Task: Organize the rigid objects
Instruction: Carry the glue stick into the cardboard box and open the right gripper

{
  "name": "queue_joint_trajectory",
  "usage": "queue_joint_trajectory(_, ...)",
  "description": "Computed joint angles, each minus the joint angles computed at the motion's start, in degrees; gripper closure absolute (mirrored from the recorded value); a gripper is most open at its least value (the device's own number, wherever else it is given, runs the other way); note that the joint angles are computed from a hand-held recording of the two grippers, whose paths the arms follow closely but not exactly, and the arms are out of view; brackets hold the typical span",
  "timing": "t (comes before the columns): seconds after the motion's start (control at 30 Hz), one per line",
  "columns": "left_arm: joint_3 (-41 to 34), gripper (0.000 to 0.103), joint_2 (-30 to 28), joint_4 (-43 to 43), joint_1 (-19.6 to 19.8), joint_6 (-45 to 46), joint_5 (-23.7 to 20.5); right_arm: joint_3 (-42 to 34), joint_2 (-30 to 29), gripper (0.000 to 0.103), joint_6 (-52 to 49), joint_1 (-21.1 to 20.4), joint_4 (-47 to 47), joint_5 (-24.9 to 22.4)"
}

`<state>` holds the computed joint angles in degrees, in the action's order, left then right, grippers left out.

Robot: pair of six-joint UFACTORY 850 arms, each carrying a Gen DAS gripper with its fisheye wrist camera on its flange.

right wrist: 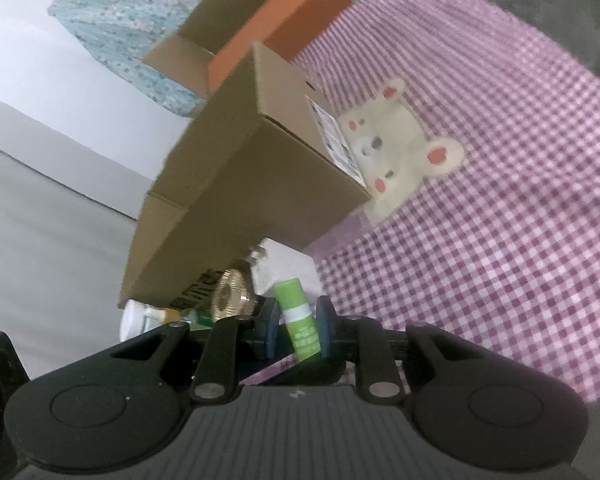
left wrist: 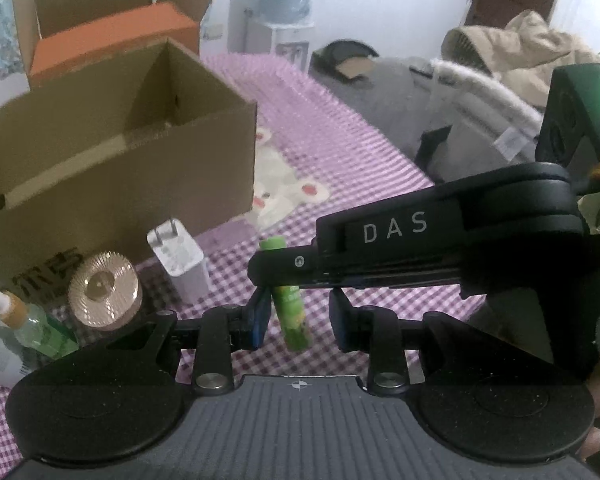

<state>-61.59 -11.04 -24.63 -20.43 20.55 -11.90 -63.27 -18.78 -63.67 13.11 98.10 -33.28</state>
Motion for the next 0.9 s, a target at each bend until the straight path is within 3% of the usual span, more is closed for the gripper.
queue_joint_trajectory(0.23,1.3,0.072,4.5,-4.1,0.5,3.4,2.6,-1.1,3.7,0.083,-4.3,1.6,1.4,0.5)
queue_joint_trajectory(0.43,-0.2,0.074,6.9,0.6,3.9,-2.3,2.7,-9.9,0.3,0.084,-2.8,3.7,-2.5,-2.2)
queue_joint_trajectory(0.67,-6.3,0.076,3.9,17.1,9.2,-20.0,-1.1,-29.7,-12.4,0.086,12.0,6.4,-15.5,-7.5)
queue_joint_trajectory(0.9,-17.1,0.075,-6.3,13.7,14.7,-20.1,-11.4,-59.1,-32.7,0.086,37.3,8.4,-33.7,-16.0)
